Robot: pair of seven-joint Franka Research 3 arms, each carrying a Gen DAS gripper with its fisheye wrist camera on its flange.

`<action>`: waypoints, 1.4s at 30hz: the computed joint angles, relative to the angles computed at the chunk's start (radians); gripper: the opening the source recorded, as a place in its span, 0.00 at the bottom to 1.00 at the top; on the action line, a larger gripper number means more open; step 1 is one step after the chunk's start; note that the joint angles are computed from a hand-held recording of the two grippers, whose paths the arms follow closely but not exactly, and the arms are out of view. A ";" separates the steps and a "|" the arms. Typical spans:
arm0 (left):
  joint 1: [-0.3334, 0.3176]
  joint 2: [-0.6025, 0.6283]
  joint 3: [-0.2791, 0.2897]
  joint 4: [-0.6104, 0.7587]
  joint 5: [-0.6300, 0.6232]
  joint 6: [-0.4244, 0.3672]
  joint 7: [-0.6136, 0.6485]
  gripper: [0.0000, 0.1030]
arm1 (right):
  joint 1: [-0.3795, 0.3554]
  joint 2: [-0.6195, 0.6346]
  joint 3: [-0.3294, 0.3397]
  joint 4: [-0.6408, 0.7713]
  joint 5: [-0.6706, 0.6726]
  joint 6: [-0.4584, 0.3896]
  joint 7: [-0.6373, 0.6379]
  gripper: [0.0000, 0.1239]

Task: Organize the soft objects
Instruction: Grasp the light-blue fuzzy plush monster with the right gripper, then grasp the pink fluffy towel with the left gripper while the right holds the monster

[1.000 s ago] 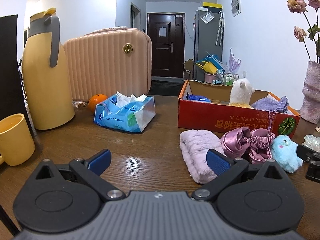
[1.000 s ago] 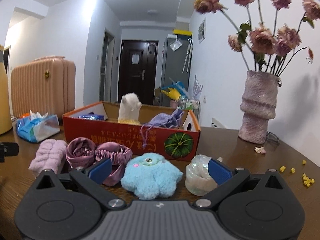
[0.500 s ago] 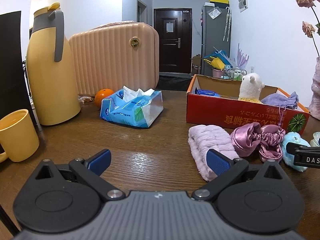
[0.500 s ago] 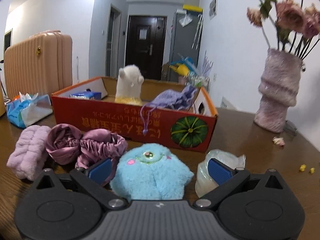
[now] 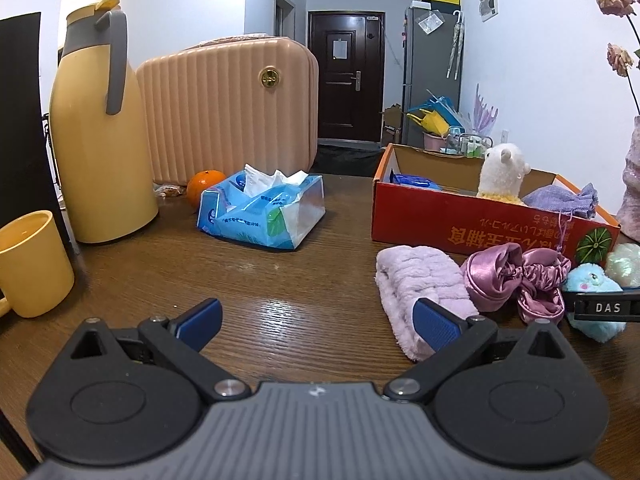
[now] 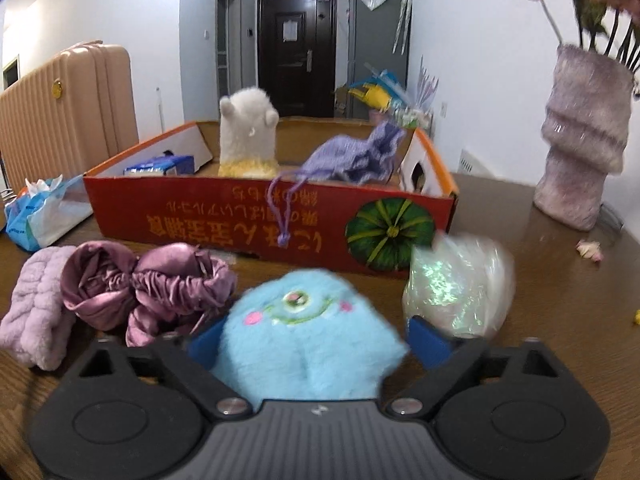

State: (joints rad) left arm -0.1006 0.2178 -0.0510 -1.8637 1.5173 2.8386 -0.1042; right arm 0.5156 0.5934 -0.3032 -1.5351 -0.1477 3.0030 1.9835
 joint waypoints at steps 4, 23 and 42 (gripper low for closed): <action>0.002 0.001 0.001 0.001 -0.003 0.007 0.001 1.00 | -0.017 -0.006 0.021 -0.008 0.022 -0.002 -0.002 0.67; 0.006 0.006 0.008 0.005 -0.045 0.028 0.008 1.00 | 0.440 0.036 -0.527 -0.216 0.142 0.313 0.130 0.66; -0.019 0.040 0.013 0.036 -0.160 0.014 0.066 1.00 | 0.658 0.066 -0.697 -0.357 0.483 0.447 -0.068 0.66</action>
State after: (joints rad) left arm -0.1197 0.2575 -0.0381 -1.8281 1.3574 2.8523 -0.0379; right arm 1.1737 0.6594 -1.0003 -1.8925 0.3350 3.4505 1.9160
